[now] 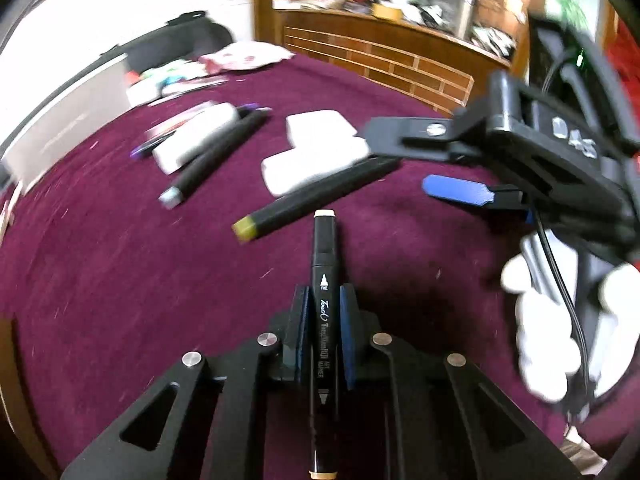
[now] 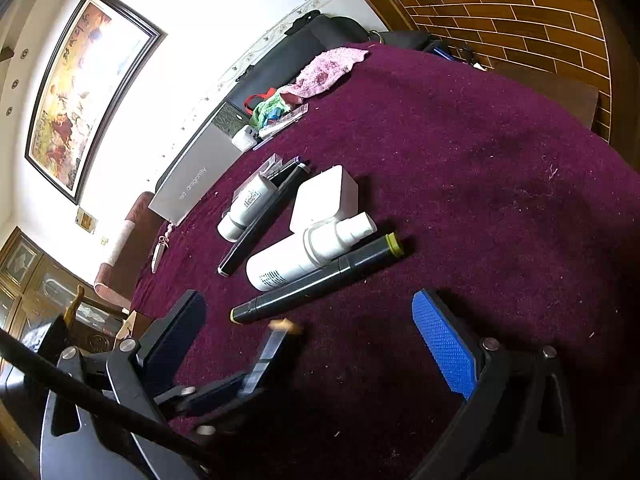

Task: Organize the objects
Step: 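Grasp a black marker with the left gripper, then grasp the yellow-capped black marker with the right gripper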

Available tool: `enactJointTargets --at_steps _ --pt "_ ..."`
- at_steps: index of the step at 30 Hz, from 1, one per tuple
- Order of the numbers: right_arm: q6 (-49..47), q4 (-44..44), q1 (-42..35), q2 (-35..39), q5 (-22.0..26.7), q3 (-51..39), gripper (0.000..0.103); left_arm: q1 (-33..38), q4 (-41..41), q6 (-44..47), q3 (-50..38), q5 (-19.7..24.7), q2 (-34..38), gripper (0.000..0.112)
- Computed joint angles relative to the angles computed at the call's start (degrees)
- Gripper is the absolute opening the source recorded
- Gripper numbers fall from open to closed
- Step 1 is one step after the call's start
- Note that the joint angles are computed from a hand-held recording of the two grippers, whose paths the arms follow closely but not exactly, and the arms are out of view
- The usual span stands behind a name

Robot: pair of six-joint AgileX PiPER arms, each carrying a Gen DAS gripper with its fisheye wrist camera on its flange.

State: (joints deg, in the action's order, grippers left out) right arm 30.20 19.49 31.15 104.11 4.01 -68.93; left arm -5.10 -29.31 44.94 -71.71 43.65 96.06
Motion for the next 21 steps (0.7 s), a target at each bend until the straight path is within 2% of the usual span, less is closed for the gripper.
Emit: enactJointTargets --at_steps 3,8,10,11,13,15,17,21 --pt "2.14 -2.18 0.06 0.03 0.10 -0.13 0.103 6.23 -4.76 3.22 3.53 1.65 -3.84 0.011" --pt "18.11 -18.79 0.60 0.48 1.73 -1.41 0.103 18.31 -14.72 12.35 8.88 7.81 -10.01 0.012" --pt "21.93 -23.47 0.94 1.03 4.08 -3.03 0.103 21.89 -16.57 14.80 9.07 10.23 -10.84 0.012" --pt "21.77 -23.86 1.11 1.29 6.40 -4.34 0.103 23.00 -17.12 15.71 9.40 10.73 -11.20 0.012" --pt "21.25 -23.55 1.39 1.66 14.10 -8.25 0.100 25.70 -18.49 17.92 9.92 12.64 -11.78 0.012" --pt "19.03 -20.12 0.48 0.61 14.70 -8.43 0.099 27.87 -19.50 19.41 10.20 14.10 -12.25 0.012" --pt "21.51 -21.90 -0.67 0.40 16.17 -9.71 0.099 28.88 -20.57 20.10 10.42 14.69 -12.25 0.012" --pt "15.96 -14.59 -5.80 4.80 19.37 -16.39 0.099 30.49 -21.34 20.54 10.74 15.49 -12.39 0.012"
